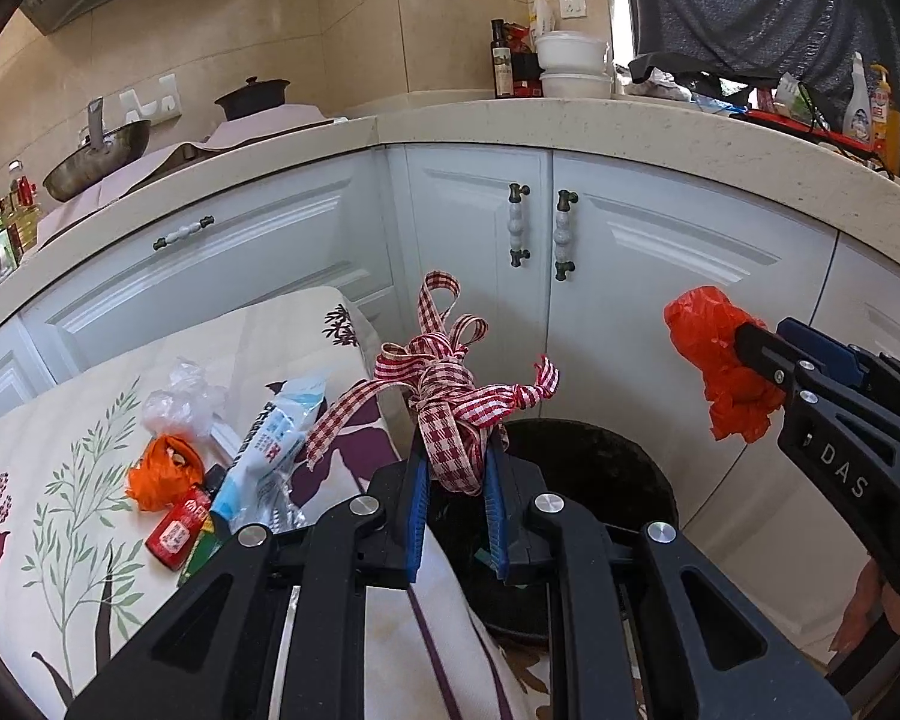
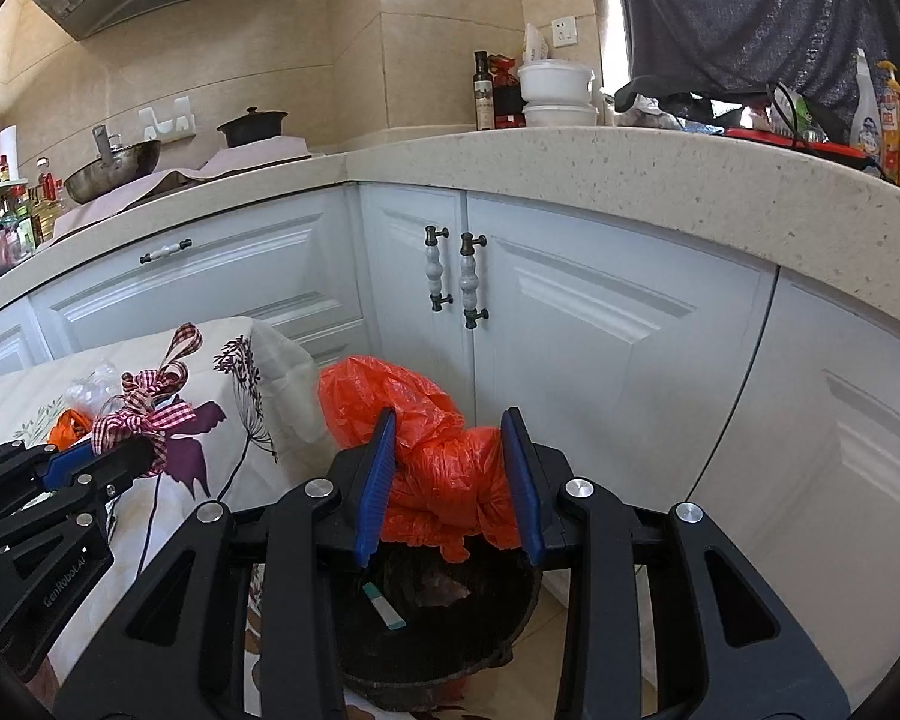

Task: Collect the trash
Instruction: 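Open both grippers to drop the ribbon and orange bag into the bin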

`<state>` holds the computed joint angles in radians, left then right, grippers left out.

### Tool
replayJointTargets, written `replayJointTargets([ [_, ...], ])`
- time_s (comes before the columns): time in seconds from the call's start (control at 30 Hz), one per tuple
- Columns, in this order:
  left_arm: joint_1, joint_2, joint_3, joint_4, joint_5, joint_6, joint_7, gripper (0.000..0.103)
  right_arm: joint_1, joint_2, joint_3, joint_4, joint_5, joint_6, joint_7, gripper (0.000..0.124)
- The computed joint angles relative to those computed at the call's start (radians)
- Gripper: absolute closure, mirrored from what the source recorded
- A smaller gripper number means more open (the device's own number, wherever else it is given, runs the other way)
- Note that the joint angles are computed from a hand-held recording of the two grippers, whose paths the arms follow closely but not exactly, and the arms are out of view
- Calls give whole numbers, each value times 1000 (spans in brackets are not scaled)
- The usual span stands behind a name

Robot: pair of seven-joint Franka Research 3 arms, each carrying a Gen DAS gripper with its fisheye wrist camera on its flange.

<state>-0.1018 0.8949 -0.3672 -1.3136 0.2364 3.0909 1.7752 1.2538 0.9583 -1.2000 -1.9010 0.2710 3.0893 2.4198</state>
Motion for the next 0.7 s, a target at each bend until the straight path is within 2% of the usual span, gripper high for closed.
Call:
replayJointTargets([
  [0.27, -35, 55, 6, 97, -16, -48, 10, 85, -70, 2, 47, 49, -11, -3, 8, 89],
  [0.37, -51, 69, 19, 126, -26, -55, 6, 80, -88, 16, 52, 69, -22, -15, 25, 89],
  [0.43, -58, 80, 23, 147, -31, -70, 9, 76, -112, 12, 71, 84, -34, -18, 31, 80],
  [0.5, -62, 88, 24, 163, -36, -82, 15, 63, -119, 14, 75, 90, -45, -22, 45, 76],
  [0.57, -66, 91, 31, 168, -42, -78, 14, 57, -125, 13, 81, 94, -58, -24, 55, 76],
  [0.7, -68, 96, 32, 180, -50, -89, 18, 54, -131, 7, 87, 95, -79, -25, 72, 76],
])
